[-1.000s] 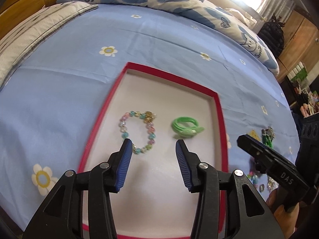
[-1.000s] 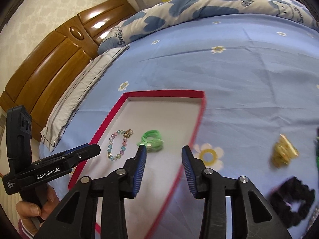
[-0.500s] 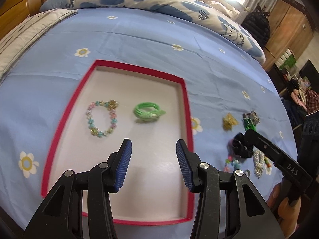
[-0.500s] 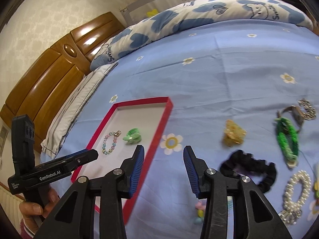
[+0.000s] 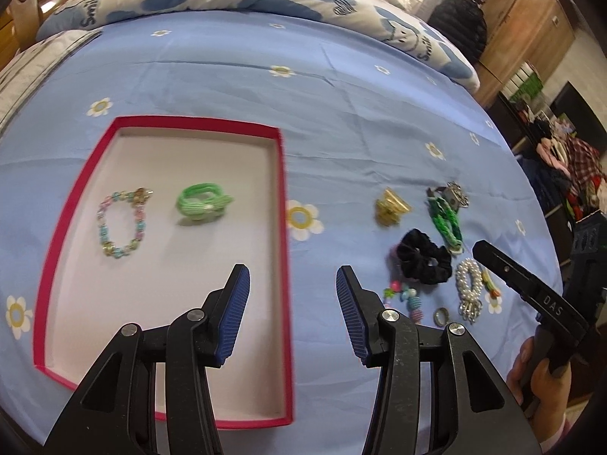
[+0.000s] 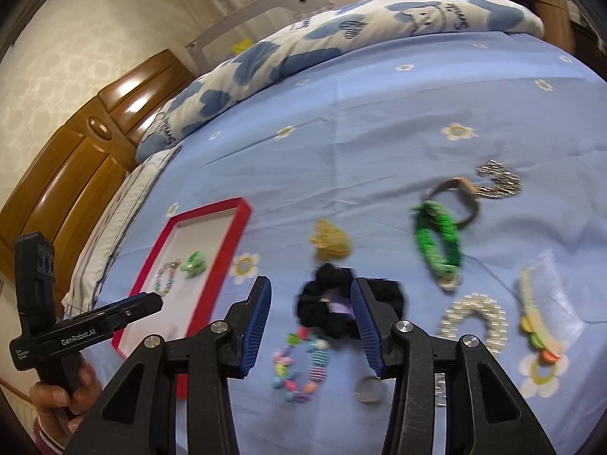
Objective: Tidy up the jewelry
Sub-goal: 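Move both open tools back over the remaining jewelry pile, then grasp the yellow claw clip with the left tool while the right tool grasps the watch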
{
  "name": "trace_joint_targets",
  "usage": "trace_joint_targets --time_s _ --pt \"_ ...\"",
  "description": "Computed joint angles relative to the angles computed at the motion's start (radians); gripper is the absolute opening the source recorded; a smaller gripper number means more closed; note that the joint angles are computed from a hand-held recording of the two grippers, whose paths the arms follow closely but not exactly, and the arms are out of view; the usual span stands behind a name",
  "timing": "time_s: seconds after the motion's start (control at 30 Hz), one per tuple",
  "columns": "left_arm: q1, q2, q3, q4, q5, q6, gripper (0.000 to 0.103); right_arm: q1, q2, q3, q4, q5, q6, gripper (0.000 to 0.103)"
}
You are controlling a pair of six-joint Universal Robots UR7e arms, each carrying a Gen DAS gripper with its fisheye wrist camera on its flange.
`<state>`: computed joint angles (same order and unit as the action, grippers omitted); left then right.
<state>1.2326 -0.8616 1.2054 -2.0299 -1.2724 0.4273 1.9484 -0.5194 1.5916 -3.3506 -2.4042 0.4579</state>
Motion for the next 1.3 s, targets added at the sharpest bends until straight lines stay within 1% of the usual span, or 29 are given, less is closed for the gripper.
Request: trace_joint_targets --time_s 0.1,0.17,0.3,0.5,0.6,0.73,0.87,0.93,1.07,1.13,1.2,1.27,1.3 --pt "-0.011 0.003 0.009 0.005 -0.004 0.002 0.047 -0.005 -0.024 0.049 -0.028 -0.021 0.020 0.046" --pt "-0.017 0.006 0.015 0.006 -0.006 0.003 0.049 -0.010 -0.040 0.078 -0.046 -0.034 0.033 0.046" --pt "-0.029 0.008 0.030 0.009 -0.012 0.007 0.049 -0.022 -0.063 0.117 -0.071 -0.051 0.049 0.046" --pt "-0.048 0.016 0.053 0.020 -0.018 0.012 0.049 -0.053 -0.083 0.147 -0.077 -0.040 0.050 0.046" --pt "-0.057 0.028 0.055 0.022 -0.019 0.010 0.049 -0.066 -0.088 0.153 -0.080 -0.033 0.044 0.046" --pt "-0.066 0.063 0.027 0.038 -0.027 -0.004 0.049 -0.089 -0.098 0.160 -0.091 -0.022 0.039 0.046" --pt "-0.077 0.100 0.006 0.025 -0.022 -0.009 0.050 -0.108 -0.104 0.153 -0.094 -0.033 0.030 0.046" --pt "-0.080 0.121 -0.008 0.027 -0.016 -0.013 0.052 -0.119 -0.107 0.145 -0.082 -0.039 0.026 0.046" --pt "-0.087 0.162 -0.029 0.023 -0.004 -0.027 0.053 -0.144 -0.109 0.122 -0.054 -0.049 0.010 0.045" --pt "-0.088 0.184 -0.042 0.027 -0.002 -0.032 0.055 -0.154 -0.109 0.113 -0.040 -0.049 0.003 0.044" --pt "-0.090 0.198 -0.049 0.022 0.002 -0.035 0.061 -0.165 -0.107 0.102 -0.025 -0.047 -0.006 0.044" --pt "-0.091 0.216 -0.059 0.023 0.011 -0.037 0.062 -0.176 -0.107 0.098 -0.024 -0.033 -0.011 0.042" --pt "-0.092 0.223 -0.064 0.024 0.014 -0.037 0.062 -0.181 -0.106 0.096 -0.022 -0.026 -0.015 0.039"
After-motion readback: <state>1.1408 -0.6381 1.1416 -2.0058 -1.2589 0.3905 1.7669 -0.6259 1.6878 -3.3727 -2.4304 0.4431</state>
